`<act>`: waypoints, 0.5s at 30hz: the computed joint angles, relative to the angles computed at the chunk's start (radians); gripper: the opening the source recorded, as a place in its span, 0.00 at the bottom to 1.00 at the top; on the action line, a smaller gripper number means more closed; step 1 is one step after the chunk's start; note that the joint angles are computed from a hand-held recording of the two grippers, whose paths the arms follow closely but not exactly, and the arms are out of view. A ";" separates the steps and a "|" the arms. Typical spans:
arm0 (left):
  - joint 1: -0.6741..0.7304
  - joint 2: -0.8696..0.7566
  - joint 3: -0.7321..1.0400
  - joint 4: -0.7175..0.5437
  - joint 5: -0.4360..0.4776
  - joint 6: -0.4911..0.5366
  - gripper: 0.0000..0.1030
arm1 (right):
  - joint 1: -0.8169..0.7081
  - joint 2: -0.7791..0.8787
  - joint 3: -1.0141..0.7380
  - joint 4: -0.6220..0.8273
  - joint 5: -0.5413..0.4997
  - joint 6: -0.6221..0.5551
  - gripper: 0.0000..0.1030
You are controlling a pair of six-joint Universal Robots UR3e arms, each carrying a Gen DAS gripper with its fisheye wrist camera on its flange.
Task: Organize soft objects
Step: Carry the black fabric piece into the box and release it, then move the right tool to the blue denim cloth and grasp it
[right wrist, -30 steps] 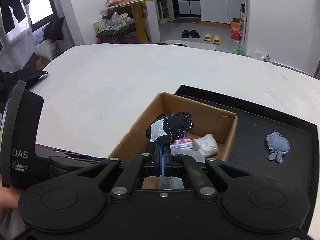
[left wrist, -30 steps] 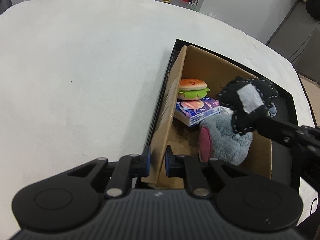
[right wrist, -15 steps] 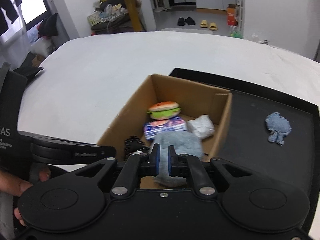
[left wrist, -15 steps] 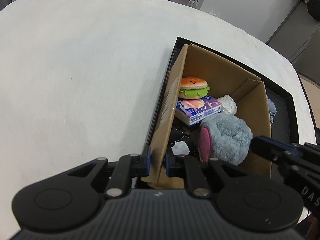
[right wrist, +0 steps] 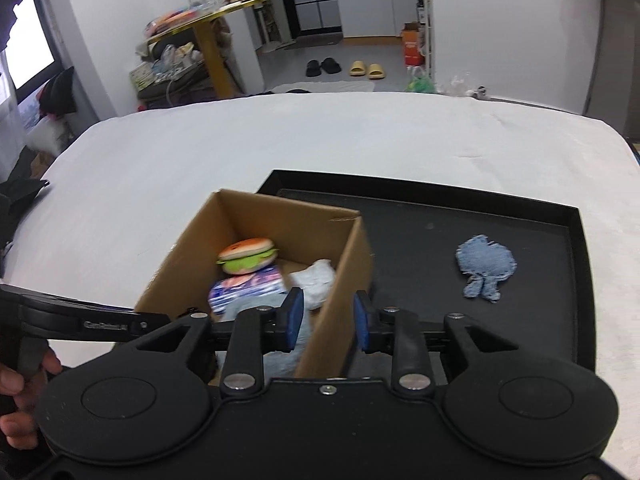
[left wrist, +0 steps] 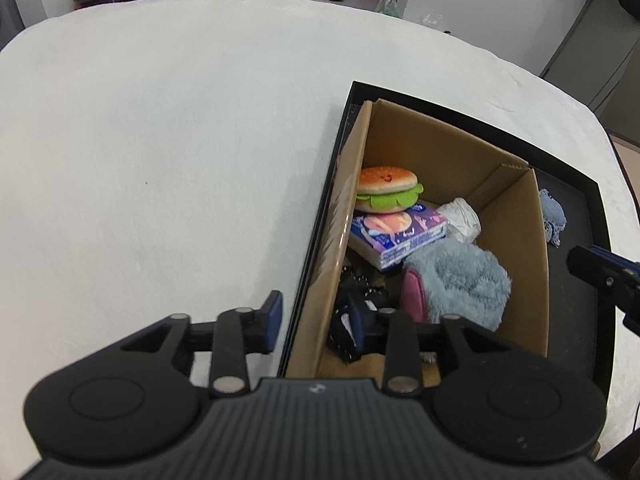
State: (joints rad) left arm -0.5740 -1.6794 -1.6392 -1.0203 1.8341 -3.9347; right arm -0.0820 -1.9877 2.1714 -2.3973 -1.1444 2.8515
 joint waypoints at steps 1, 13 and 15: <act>-0.002 -0.011 0.017 -0.012 0.009 -0.003 0.43 | -0.012 0.002 0.005 -0.007 0.001 -0.005 0.30; -0.008 -0.120 0.159 -0.062 0.047 0.001 0.60 | -0.161 0.062 0.071 -0.094 0.038 -0.068 0.42; -0.010 -0.138 0.182 -0.073 0.049 0.005 0.61 | -0.186 0.078 0.083 -0.117 0.046 -0.076 0.42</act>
State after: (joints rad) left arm -0.5837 -1.8179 -1.4569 -1.0934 1.8833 -3.9294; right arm -0.2682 -1.9094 2.2546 -2.5139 -1.0988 2.7753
